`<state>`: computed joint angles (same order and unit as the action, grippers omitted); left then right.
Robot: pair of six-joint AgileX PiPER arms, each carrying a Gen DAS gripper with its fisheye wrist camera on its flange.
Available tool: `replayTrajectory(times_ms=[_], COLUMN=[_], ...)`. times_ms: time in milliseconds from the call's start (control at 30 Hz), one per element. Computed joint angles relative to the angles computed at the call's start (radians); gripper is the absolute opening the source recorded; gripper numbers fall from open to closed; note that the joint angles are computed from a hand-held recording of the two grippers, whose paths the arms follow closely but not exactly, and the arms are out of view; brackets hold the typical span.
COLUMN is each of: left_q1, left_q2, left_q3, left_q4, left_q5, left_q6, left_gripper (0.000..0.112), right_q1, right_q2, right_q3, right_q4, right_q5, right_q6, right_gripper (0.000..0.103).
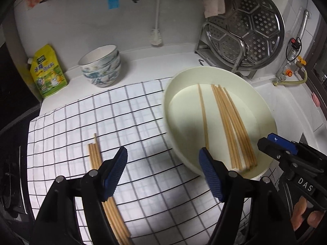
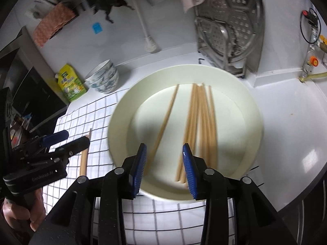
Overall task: Organize utensils
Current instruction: 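Withdraw both open tools from the basin toward the cloth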
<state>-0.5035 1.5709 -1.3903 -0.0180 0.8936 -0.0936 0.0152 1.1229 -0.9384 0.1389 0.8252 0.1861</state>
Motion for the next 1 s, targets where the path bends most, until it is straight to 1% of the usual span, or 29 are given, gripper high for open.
replayTrajectory(times_ms=[100, 267, 400, 667, 1000], left_q1=[0.051, 0.152, 0.242, 0.418, 0.582], left_q2=[-0.043, -0.084, -0.114, -0.133, -0.121], left_q3=[0.047, 0.11, 0.158, 0.228, 0.301], left_q4=[-0.003, -0.042, -0.077, -0.136, -0.194], left_q5=[-0.017, -0.023, -0.027, -0.03, -0.055], left_q6=[0.019, 0.079, 0.138, 0.259, 0.427], left_gripper=[0.075, 0.075, 0.076, 0.078, 0.081], right_q1=[0.105, 0.258, 0.369, 0.509, 0.648], right_q2=[0.005, 0.047, 0.107, 0.232, 0.409], right_q3=[-0.011, -0.043, -0.084, -0.145, -0.198], right_q4=[-0.063, -0.143, -0.194, -0.228, -0.293], right_q5=[0.002, -0.007, -0.016, -0.039, -0.082], right_q6=[0.095, 0.212, 0.289, 0.378, 0.499], right_gripper=[0.042, 0.044, 0.044, 0.046, 0.049])
